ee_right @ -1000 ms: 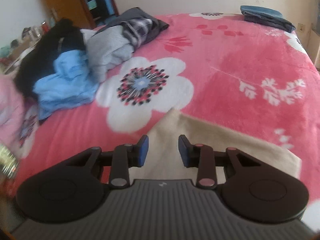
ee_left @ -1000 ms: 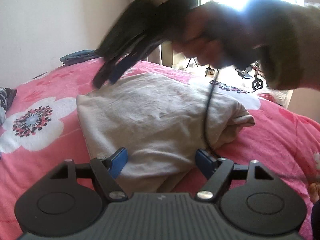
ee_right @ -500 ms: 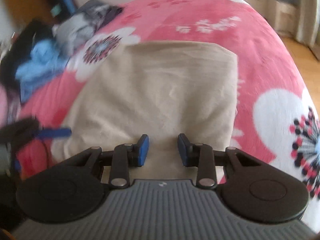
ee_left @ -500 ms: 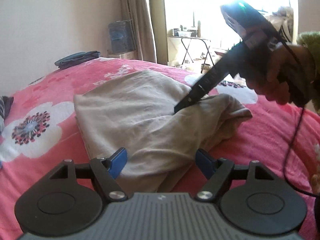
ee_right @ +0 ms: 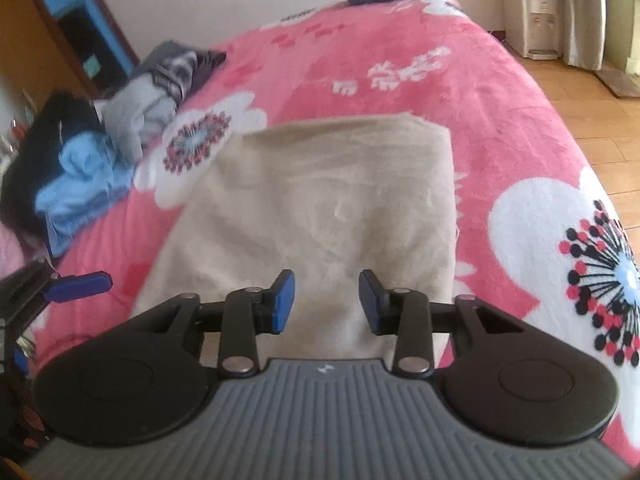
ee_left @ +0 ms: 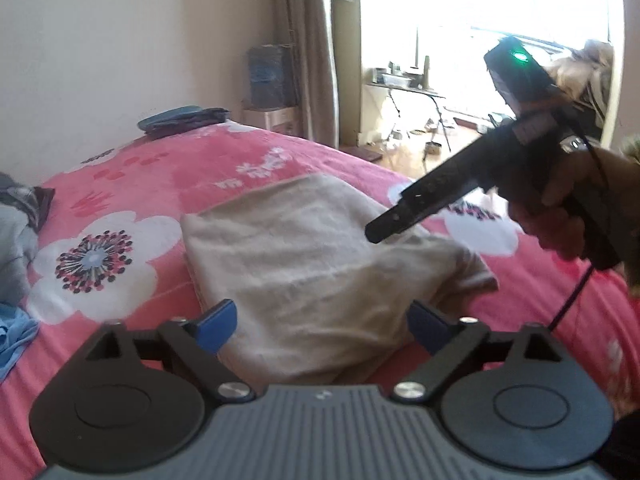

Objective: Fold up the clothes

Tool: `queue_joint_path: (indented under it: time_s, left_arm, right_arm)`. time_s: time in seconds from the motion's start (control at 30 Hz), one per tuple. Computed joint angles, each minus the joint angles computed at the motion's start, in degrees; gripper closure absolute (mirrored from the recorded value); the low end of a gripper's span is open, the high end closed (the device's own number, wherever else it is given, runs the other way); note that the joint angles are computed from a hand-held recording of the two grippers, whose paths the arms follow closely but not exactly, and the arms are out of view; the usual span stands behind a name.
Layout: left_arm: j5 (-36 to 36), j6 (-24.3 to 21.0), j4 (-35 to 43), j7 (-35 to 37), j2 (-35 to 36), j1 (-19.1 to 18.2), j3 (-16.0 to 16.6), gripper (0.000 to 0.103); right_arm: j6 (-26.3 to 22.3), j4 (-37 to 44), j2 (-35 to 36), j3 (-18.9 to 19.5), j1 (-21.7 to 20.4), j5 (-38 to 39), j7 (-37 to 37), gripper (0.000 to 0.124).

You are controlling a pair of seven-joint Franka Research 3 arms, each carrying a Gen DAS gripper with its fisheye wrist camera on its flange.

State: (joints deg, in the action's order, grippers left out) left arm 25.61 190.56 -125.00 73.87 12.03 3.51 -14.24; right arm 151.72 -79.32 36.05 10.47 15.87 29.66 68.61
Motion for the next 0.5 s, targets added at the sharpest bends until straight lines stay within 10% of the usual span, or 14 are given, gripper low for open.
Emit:
queue_joint_path:
  time_s: [0.27, 0.5]
  left_arm:
    - [-8.60, -7.54, 2.03, 1.05, -0.51, 8.20, -10.20, 0.001]
    - [-8.04, -9.42, 2.71, -2.93, -2.14, -3.76, 2.40, 0.000]
  right_arm:
    - [5.08, -3.89, -3.28, -1.07, 1.26, -0.89, -0.18, 0.059]
    - [7.17, -5.02, -3.89, -1.72, 2.05, -3.06, 2.68, 0.046]
